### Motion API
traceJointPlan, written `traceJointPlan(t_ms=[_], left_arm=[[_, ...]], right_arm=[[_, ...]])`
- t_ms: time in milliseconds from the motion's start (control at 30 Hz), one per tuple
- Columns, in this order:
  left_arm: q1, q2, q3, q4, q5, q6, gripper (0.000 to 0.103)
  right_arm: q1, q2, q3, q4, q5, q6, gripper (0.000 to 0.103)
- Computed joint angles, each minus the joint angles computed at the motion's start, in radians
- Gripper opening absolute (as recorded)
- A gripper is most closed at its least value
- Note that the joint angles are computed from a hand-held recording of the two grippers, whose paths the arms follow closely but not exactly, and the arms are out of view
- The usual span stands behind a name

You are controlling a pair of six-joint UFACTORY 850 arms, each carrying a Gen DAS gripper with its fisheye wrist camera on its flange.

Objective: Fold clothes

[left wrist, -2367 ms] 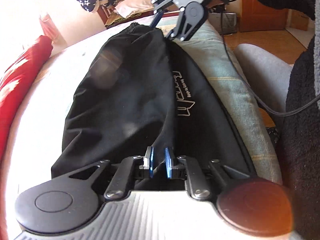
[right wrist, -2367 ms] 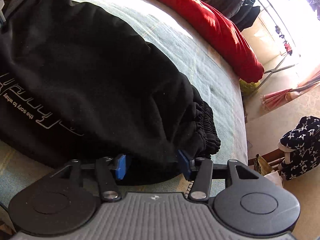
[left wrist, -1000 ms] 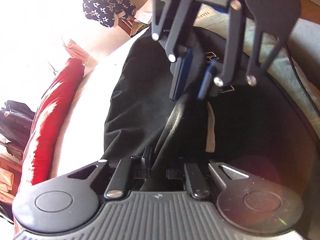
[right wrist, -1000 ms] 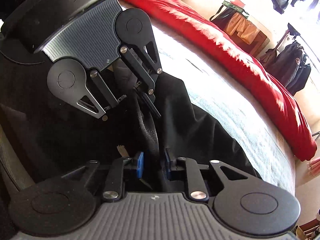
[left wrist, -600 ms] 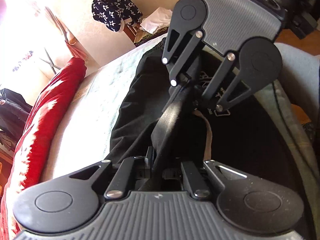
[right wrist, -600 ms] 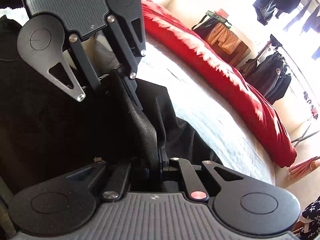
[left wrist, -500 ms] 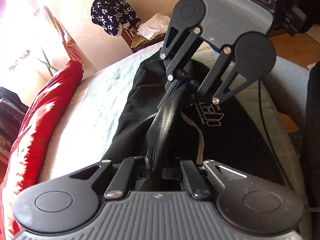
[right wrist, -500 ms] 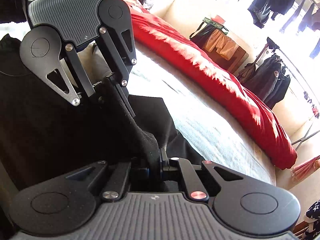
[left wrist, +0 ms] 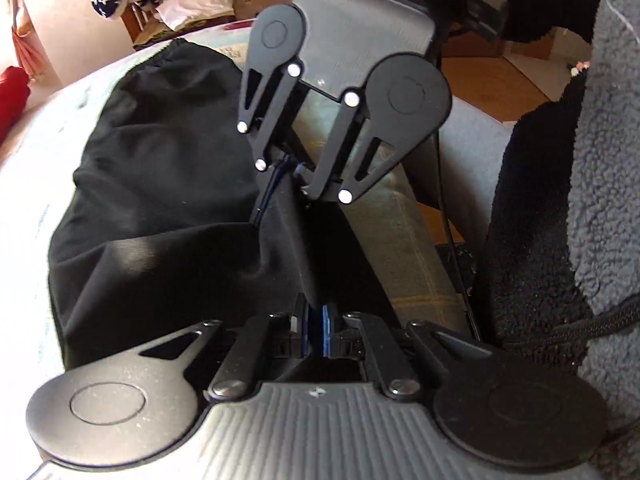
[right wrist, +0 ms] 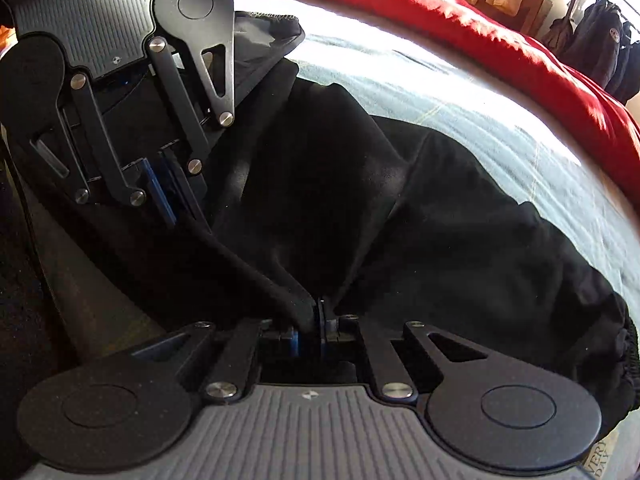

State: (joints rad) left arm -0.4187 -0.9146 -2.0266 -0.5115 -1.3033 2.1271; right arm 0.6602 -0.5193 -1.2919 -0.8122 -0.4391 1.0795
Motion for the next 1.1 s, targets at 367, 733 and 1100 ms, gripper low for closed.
traceJointPlan(t_ms=[367,733,1100], left_arm=[[-0.008,0.010,0.039,0.025,0.006,0.016,0.009],[0.072,-0.086,-0.179,-0.137,-0.199,0.053,0.040],[0.091,-0.196,-0.346,-0.232,-0.118,-0.179,0.047]], right_arm=[[0.012,0.054,0.035,-0.011,-0.063,0.131,0.043],[0.090,0.142,0.073,-0.089,-0.400,0.685,0.074],[0.097,0.132,0.079,-0.163,-0.423,0.941,0.077]])
